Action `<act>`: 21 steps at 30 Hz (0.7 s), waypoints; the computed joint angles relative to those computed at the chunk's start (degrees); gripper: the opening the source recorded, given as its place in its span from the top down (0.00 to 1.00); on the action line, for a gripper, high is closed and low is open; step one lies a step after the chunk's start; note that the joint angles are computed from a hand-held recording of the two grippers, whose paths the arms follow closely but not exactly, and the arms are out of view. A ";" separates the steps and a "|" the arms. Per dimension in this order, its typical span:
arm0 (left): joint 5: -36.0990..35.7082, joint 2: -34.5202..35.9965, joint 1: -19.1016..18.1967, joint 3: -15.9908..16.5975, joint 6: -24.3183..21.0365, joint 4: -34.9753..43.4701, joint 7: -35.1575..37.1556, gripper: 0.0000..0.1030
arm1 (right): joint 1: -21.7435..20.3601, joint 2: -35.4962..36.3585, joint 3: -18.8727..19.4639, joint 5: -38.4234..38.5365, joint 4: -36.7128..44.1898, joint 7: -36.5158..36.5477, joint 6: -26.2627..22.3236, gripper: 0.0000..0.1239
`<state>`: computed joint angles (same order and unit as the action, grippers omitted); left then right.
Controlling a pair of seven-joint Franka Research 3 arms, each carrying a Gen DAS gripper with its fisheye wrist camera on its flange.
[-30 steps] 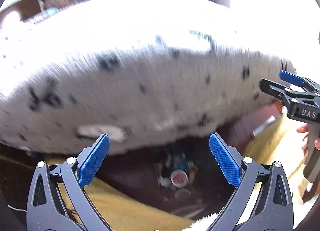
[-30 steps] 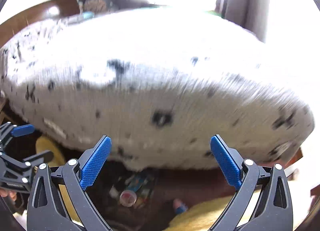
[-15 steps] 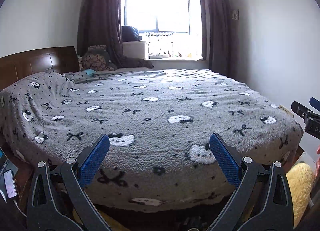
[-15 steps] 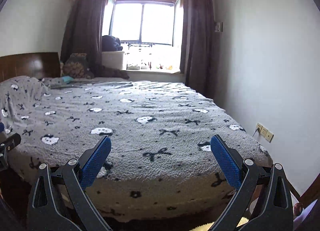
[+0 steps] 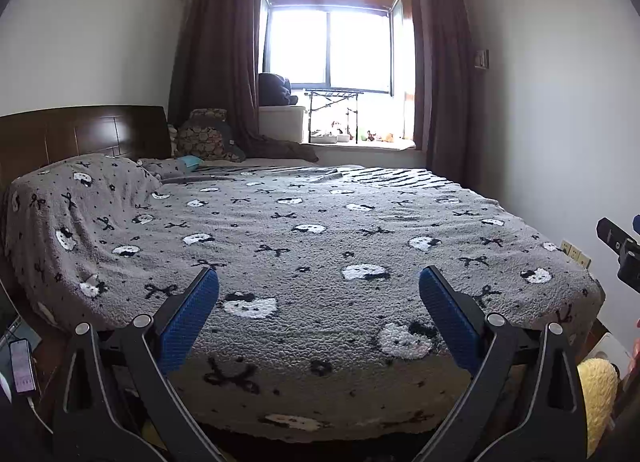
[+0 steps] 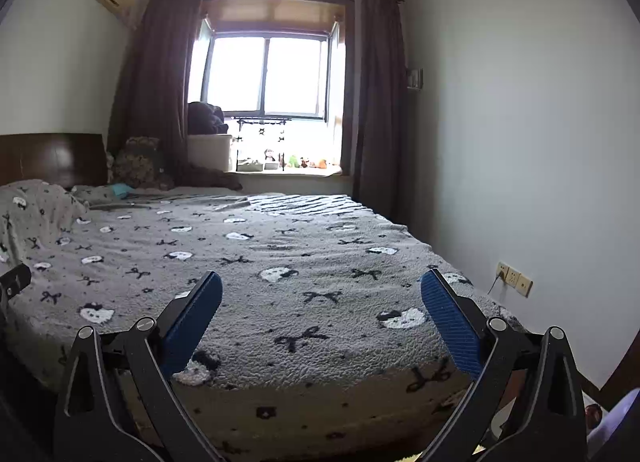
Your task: Collect trash
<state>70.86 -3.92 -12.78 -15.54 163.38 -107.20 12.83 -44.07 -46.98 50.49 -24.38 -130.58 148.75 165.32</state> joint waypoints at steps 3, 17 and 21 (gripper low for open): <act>-0.47 -0.03 -0.02 0.08 0.77 -0.23 0.39 0.08 | 0.09 0.09 -0.14 0.05 0.03 0.18 -0.19 0.20; 0.30 -0.61 0.42 -0.04 0.44 -0.81 -1.15 0.08 | 0.29 1.05 0.36 -0.74 0.56 0.47 0.08 0.20; -0.11 -0.56 0.42 -0.07 0.79 -0.78 -0.45 0.08 | 0.33 1.58 0.35 -0.77 0.58 0.35 0.25 0.20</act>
<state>70.76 -4.48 -12.36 -15.61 164.17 -107.98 12.38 -43.74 -45.40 50.84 -25.15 -129.99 149.10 165.57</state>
